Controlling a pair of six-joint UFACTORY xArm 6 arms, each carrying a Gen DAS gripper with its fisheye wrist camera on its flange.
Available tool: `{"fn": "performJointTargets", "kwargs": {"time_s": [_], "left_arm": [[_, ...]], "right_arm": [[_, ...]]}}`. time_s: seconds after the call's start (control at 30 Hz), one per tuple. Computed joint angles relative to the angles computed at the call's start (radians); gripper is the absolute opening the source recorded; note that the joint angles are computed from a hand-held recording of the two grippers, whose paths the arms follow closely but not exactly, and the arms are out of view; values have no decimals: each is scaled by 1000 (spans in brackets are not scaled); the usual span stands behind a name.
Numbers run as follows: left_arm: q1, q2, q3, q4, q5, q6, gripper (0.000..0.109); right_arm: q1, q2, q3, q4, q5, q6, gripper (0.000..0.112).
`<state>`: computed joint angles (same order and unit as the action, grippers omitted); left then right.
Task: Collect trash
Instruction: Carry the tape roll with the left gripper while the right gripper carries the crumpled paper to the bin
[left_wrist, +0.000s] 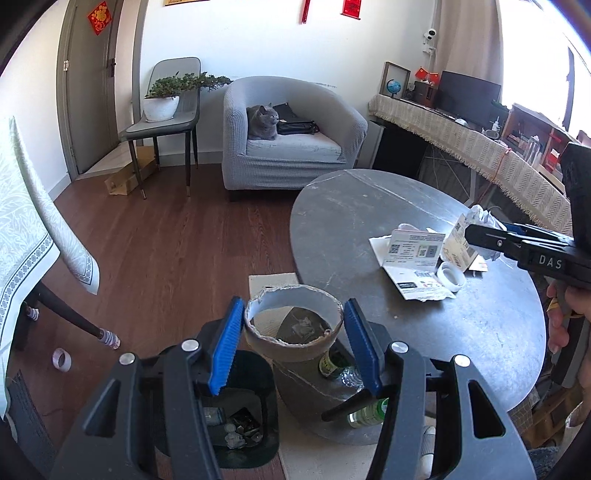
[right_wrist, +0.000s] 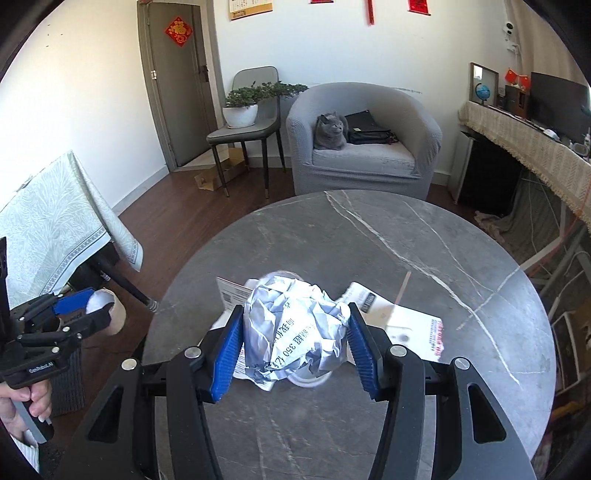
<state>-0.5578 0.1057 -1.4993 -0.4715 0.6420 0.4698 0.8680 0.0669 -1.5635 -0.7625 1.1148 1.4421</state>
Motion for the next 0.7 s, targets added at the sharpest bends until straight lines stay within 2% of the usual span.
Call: {"fn": "performJointTargets", "kwargs": {"time_s": [0.3, 0.7], "left_arm": [[75, 8, 32, 55, 6, 12, 58], [155, 67, 36, 112, 124, 8, 58]], "right_arm": [[-8, 220, -262, 62, -75, -153, 55], [-12, 452, -565, 161, -111, -304, 55]]}}
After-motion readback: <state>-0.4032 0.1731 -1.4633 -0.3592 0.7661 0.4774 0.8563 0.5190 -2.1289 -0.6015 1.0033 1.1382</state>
